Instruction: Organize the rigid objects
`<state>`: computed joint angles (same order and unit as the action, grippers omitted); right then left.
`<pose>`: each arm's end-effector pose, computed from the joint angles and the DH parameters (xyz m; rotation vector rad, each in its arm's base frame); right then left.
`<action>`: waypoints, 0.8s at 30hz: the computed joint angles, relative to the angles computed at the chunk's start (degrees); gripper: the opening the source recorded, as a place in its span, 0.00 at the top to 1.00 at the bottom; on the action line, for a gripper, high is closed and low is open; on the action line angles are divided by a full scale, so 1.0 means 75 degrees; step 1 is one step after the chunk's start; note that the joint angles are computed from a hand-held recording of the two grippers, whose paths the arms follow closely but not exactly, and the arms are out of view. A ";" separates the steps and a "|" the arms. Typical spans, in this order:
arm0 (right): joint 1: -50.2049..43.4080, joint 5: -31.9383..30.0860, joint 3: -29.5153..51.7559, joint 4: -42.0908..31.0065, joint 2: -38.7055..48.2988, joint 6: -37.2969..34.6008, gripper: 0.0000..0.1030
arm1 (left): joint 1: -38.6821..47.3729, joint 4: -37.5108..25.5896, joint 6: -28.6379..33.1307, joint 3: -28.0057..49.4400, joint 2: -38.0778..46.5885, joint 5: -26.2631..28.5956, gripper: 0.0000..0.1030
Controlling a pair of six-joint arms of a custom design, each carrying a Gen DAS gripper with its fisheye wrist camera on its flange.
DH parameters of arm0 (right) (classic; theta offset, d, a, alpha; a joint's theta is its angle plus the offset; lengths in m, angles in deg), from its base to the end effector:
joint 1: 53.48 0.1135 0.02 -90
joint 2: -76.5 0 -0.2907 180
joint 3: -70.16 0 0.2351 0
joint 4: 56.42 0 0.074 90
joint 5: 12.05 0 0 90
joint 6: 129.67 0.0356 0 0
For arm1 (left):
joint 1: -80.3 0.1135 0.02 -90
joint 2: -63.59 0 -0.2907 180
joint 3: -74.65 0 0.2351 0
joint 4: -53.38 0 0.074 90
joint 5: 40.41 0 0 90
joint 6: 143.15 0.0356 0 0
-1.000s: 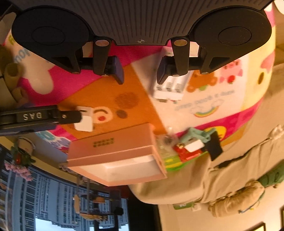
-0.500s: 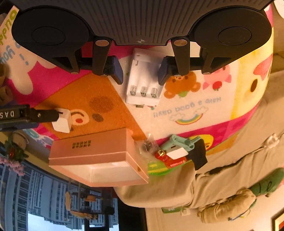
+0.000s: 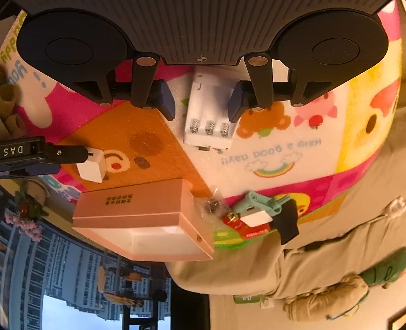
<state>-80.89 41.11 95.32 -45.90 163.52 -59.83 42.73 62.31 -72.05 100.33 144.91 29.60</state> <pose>0.1694 -0.0638 0.1165 -0.1204 2.2690 0.3685 0.1521 -0.1016 0.1286 0.2162 2.3152 -0.0753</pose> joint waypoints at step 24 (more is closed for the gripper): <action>0.1999 0.1312 0.0021 0.0578 0.0043 -0.0925 0.40 | 0.0862 0.0896 0.0579 -0.0323 0.0403 0.0726 0.21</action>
